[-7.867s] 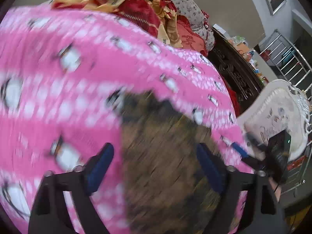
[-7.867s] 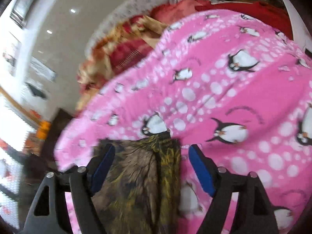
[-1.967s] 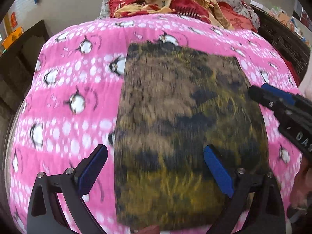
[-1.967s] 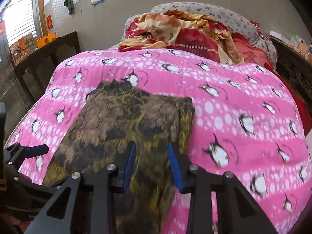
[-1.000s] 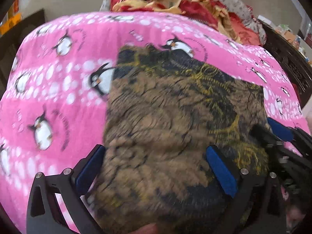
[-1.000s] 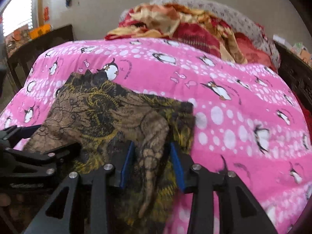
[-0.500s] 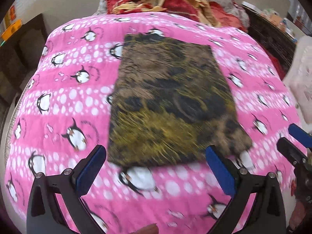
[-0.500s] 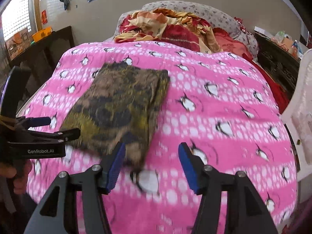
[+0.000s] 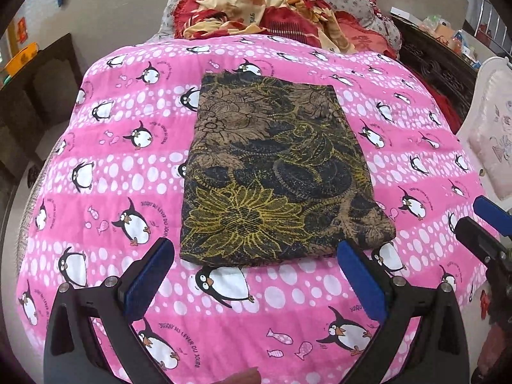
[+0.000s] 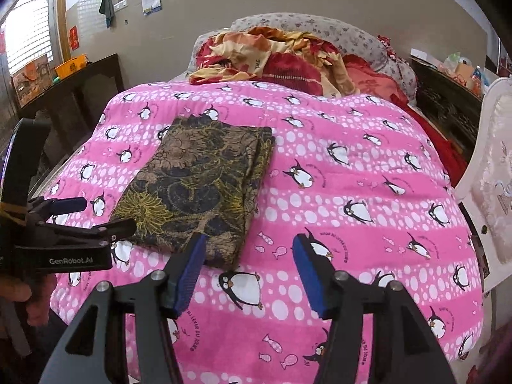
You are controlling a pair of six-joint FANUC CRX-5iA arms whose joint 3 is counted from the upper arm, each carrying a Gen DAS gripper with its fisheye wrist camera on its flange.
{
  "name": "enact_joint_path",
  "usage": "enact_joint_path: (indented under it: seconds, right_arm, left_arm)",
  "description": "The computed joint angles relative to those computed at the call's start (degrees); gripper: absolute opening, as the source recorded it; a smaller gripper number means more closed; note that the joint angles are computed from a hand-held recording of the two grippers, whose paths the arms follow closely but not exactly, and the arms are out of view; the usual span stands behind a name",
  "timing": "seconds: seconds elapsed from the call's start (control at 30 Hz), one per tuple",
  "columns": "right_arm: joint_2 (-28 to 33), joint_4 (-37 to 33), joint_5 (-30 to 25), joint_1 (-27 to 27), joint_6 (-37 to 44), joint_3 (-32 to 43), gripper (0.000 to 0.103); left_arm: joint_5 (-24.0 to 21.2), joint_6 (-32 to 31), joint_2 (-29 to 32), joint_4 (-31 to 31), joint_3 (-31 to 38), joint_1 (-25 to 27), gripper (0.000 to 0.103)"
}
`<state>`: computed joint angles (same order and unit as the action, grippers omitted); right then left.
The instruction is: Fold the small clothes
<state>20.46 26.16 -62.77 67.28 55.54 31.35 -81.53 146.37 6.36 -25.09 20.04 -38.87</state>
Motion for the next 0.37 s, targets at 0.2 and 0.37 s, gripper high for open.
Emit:
enact_joint_path:
  seconds: [0.2,0.37]
  right_arm:
    - [0.92,-0.15,-0.78,0.28,0.79,1.54,0.059]
    - [1.44,-0.94,-1.24,0.17,0.79,2.44,0.059]
  left_arm:
    - [0.80,0.12,-0.51,0.32,-0.57,0.20,0.087]
    - [3.11,0.04,-1.41,-0.02,-1.66,-0.23,0.084]
